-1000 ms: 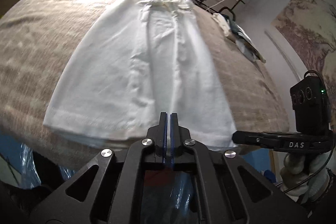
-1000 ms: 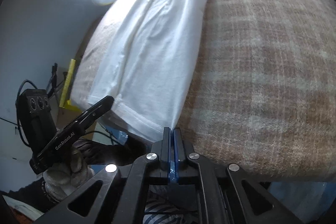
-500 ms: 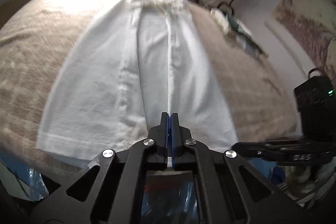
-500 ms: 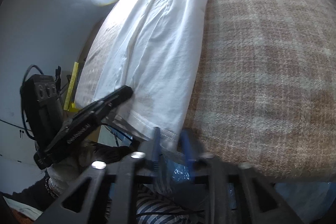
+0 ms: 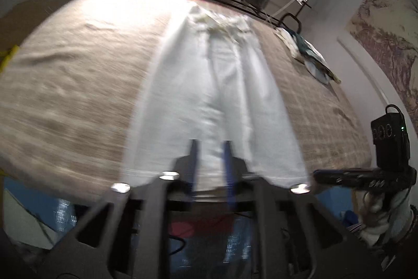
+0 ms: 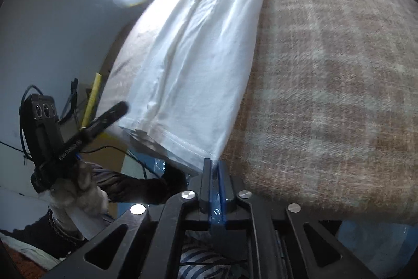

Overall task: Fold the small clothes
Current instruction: 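Lift the hem with both grippers and fold it toward the collar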

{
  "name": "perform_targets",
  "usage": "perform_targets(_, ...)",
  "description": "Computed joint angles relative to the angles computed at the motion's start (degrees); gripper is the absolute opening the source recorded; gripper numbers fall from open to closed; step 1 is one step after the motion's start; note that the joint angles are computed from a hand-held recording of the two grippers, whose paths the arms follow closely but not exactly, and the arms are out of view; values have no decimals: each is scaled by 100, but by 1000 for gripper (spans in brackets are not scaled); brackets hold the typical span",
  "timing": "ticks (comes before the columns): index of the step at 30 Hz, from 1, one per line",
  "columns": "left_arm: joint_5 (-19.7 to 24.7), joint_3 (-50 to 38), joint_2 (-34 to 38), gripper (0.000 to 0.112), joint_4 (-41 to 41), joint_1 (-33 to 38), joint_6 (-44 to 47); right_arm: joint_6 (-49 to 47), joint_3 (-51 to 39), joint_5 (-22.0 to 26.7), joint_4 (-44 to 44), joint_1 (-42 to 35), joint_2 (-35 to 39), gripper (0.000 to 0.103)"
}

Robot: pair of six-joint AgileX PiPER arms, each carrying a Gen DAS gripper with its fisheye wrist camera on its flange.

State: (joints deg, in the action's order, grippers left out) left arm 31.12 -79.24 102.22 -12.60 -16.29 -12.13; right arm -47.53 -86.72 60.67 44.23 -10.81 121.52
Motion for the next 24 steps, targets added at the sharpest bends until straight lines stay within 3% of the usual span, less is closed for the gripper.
perform_targets(1,98,26,-82,50,59,146,65,-45,-3,19,91,-65,-5,31)
perform_targets(2,247,13,-109,51,-42,331,250,-51,-7,17,173,-114,0,34)
perform_targets(8,1299,-470,414,51,-771,1103,1006,129,-177,196,363,-203,246,34)
perform_targets(13,2095,-773,942,51,-1843,1496,1754,197,-250,185,279,15,396,34)
perform_targets(16,2149,-762,936,50,-2030,1486,1919,205,-328,213,387,83,474,33)
perform_targets(18,2212,-720,952,47,-2267,1528,2069,242,-451,318,470,89,588,32)
perform_targets(20,2230,-783,982,33,-2196,1474,2055,238,-512,338,460,156,626,30)
perform_targets(24,2272,-833,1037,15,-2137,1473,1975,240,-537,255,427,284,653,20)
